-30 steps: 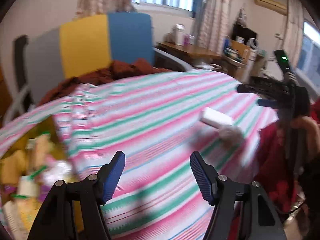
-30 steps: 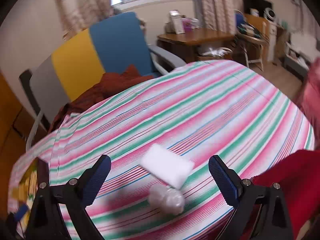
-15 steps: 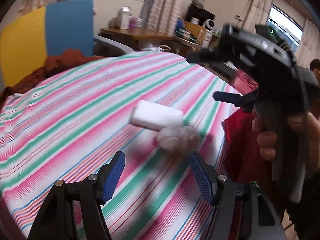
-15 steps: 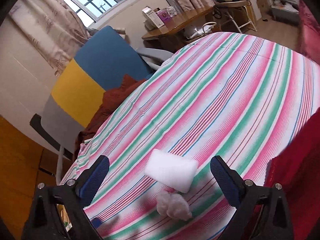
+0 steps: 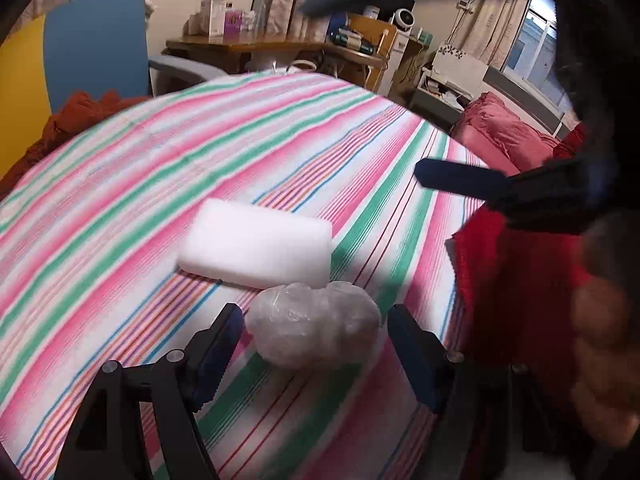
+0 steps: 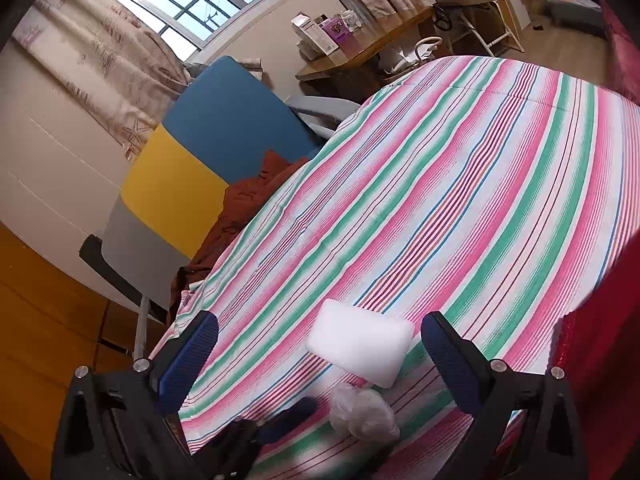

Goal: Organize objects
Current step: 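Grasp the plastic-wrapped bundle with the left tool while the right tool grasps the white sponge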

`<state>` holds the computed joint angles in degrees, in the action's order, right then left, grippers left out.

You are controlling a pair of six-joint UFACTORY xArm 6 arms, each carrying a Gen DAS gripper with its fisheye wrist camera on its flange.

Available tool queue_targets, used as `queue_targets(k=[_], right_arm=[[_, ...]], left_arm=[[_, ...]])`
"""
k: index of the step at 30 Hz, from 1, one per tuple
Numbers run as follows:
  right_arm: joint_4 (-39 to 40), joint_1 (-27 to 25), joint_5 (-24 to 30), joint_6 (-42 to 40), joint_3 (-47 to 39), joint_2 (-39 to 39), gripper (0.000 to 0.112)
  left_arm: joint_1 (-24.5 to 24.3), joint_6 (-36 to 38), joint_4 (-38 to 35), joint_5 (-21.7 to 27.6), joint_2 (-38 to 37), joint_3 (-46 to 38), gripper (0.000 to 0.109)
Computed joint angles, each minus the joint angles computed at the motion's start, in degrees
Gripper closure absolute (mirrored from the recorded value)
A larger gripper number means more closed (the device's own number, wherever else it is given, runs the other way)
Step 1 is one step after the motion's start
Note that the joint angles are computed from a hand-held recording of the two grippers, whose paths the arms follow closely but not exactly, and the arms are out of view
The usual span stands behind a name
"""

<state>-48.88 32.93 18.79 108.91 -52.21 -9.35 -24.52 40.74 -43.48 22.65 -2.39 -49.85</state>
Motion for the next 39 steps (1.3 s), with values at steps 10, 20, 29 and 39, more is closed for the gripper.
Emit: queue_targets(k=[10, 20, 29, 39], right_arm=[[-0.07, 0.02, 1.67, 2.64, -0.83, 0.75, 0.010], [22.19, 1.22, 5.71, -20.59, -4.99, 5.65, 0.010], [42.58, 1.65, 30.26, -63.62, -29.73, 21.70, 0.010], [43.46, 1.50, 51.97, -77.03, -51.45, 38.45, 0.010]], left_arm=[[4.17, 5.88, -5.05, -2.97, -6.16, 7.59, 0.041], [11.90, 7.22, -7.87, -6.84, -19.68, 21.90, 0.041], [13.14, 12.45, -15.17, -5.82, -18.83, 21.57, 0.041], [12.62, 14.62, -17.14, -7.39, -18.08, 21.66, 0.041]])
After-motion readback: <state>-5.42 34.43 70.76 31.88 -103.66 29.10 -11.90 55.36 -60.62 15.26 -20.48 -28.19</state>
